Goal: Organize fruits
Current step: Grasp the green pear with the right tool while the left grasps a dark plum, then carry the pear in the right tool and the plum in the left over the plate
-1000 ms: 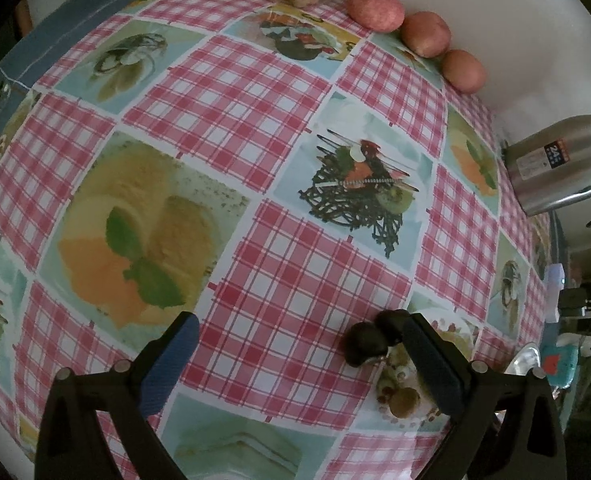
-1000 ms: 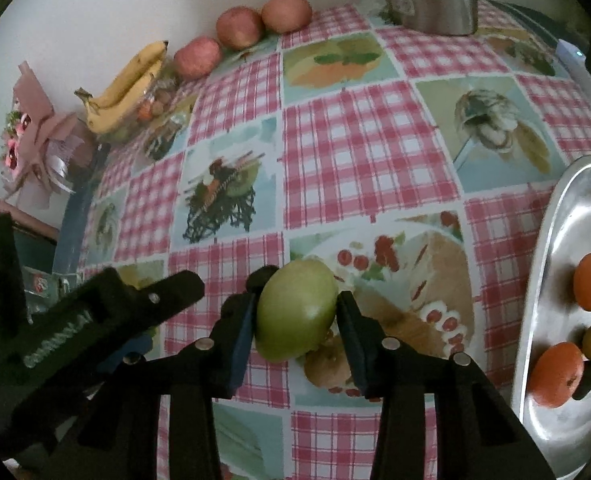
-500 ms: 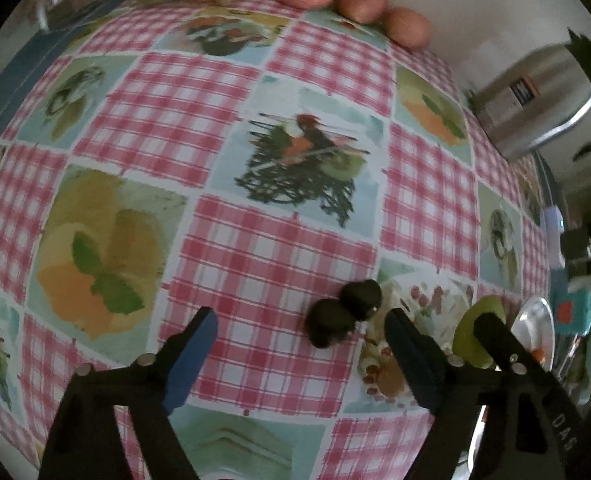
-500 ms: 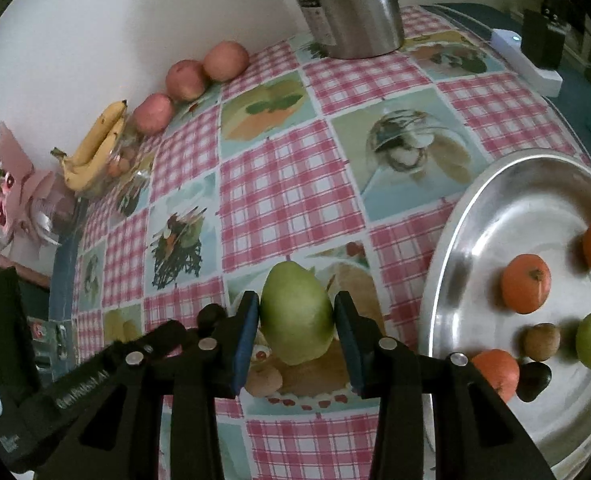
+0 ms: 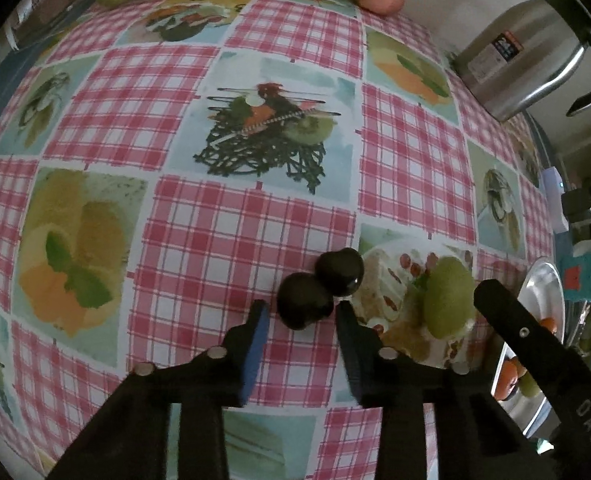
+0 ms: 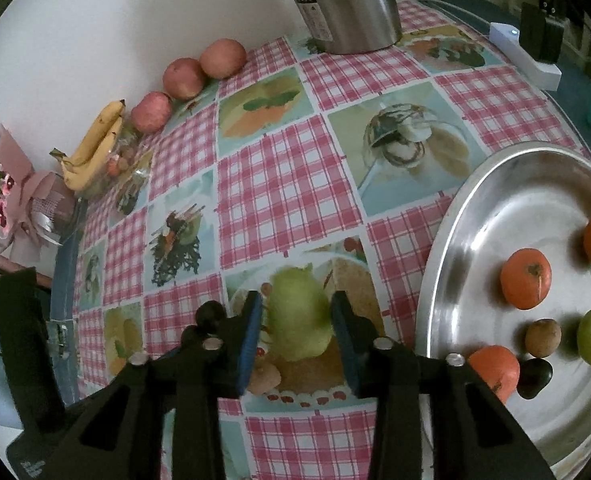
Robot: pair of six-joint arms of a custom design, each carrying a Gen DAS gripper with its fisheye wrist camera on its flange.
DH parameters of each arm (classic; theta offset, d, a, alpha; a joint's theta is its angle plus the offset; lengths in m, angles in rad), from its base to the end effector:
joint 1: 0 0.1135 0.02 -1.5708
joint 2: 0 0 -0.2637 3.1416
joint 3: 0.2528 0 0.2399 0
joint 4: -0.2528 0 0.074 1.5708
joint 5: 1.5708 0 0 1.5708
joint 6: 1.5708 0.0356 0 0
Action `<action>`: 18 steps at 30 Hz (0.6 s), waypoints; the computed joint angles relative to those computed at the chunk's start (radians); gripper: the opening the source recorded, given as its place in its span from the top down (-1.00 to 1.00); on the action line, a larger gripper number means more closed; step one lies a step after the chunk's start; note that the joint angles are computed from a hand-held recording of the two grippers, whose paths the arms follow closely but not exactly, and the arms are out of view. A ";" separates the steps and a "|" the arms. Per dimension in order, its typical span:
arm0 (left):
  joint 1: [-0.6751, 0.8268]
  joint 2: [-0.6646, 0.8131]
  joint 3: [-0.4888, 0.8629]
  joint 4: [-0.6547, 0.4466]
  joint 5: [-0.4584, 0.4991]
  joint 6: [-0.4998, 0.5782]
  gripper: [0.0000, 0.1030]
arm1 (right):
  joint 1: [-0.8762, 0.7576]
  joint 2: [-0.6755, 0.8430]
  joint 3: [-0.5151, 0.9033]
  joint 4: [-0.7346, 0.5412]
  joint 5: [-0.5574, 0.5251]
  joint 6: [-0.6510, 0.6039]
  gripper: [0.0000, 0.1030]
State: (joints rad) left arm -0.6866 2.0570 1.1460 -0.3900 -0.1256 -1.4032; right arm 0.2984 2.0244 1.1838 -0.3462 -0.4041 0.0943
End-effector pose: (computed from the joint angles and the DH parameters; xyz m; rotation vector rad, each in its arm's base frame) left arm 0.2829 -0.2261 0.0945 -1.0358 2.6959 -0.2478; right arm 0.3545 0.1237 0.1185 -0.3920 2.7450 0.6617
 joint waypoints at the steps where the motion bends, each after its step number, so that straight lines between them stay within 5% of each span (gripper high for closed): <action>1: -0.001 -0.002 -0.004 0.008 -0.001 -0.001 0.36 | 0.000 -0.003 -0.002 0.001 -0.002 0.000 0.31; 18: -0.002 -0.082 -0.085 0.067 -0.037 -0.028 0.44 | 0.031 0.019 0.018 -0.007 -0.018 -0.031 0.27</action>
State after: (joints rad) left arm -0.6888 1.9753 1.0615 -0.3231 -0.1629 -1.4317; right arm 0.3298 2.0433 1.2014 -0.3530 -0.4222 0.0638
